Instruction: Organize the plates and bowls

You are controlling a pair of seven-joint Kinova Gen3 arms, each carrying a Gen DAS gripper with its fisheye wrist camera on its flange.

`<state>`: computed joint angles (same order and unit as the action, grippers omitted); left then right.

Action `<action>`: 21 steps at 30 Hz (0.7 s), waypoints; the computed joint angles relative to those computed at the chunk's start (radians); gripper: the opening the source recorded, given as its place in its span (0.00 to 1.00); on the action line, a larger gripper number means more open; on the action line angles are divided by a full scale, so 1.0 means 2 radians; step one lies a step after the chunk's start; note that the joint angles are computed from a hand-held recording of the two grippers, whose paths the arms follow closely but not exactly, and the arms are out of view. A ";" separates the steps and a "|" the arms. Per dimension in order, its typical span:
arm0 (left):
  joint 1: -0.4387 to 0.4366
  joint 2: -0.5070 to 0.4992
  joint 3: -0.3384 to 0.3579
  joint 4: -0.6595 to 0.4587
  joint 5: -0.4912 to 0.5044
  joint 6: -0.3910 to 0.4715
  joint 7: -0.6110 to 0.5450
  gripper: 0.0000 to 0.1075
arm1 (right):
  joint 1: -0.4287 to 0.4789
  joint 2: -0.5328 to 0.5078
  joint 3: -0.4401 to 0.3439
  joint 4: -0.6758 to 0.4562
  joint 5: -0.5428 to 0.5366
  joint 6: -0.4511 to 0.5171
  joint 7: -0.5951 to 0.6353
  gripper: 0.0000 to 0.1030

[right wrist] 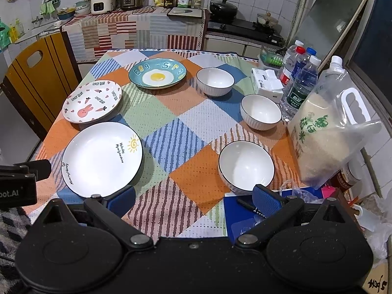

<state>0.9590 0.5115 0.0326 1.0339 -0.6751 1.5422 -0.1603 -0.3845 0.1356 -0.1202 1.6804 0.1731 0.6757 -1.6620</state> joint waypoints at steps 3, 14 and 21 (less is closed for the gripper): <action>0.000 0.001 0.000 -0.001 0.000 0.001 0.001 0.94 | 0.001 0.000 0.000 0.002 0.000 -0.002 0.000 1.00; 0.003 0.000 -0.001 0.007 -0.003 -0.007 0.008 0.94 | -0.001 0.002 0.000 0.001 0.002 0.000 0.000 1.00; 0.003 -0.001 0.001 0.018 -0.007 -0.018 0.014 0.94 | -0.003 0.004 0.001 -0.001 0.005 0.002 -0.003 1.00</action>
